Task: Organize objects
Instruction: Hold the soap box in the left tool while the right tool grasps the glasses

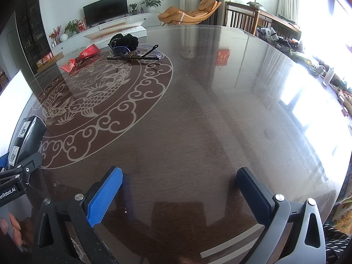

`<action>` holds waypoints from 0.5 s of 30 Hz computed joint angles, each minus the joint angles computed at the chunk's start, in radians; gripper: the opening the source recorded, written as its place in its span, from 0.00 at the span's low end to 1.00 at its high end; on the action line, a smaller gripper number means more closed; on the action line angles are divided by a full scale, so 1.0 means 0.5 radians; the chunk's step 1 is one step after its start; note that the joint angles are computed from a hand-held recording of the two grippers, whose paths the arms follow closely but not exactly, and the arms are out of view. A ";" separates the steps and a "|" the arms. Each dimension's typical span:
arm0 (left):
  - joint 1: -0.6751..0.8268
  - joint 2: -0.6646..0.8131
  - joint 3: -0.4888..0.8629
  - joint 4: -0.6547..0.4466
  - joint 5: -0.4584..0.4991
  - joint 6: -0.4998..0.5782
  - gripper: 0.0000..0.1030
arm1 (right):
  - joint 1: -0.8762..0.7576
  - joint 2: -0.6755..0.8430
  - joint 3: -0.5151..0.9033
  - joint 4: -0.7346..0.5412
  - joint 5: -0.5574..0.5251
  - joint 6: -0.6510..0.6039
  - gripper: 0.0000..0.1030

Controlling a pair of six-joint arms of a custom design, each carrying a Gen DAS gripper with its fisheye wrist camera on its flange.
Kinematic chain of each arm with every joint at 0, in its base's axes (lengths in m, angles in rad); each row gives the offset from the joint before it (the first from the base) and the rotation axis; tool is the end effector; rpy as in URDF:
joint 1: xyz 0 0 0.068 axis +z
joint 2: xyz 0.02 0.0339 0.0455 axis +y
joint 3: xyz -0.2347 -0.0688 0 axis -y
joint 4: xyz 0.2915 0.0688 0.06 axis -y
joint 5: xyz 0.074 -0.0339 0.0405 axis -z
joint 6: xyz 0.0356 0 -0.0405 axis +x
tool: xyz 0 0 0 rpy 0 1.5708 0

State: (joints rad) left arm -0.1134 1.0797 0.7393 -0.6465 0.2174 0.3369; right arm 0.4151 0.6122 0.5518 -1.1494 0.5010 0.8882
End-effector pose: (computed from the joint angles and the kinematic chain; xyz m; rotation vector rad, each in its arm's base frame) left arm 0.2615 -0.0375 0.1890 0.6463 2.4498 -0.1898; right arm 0.1530 0.0487 0.1922 0.7126 2.4486 -0.2363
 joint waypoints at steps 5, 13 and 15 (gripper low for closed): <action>0.001 0.002 0.000 0.001 0.001 0.001 1.00 | -0.046 -0.020 0.002 0.008 -0.046 -0.059 1.00; 0.001 0.004 0.001 0.002 0.001 0.002 1.00 | -0.876 0.222 0.045 0.567 -0.603 -1.204 1.00; 0.001 0.005 0.001 0.003 0.001 0.002 1.00 | -1.046 0.442 0.120 0.772 -0.752 -1.445 1.00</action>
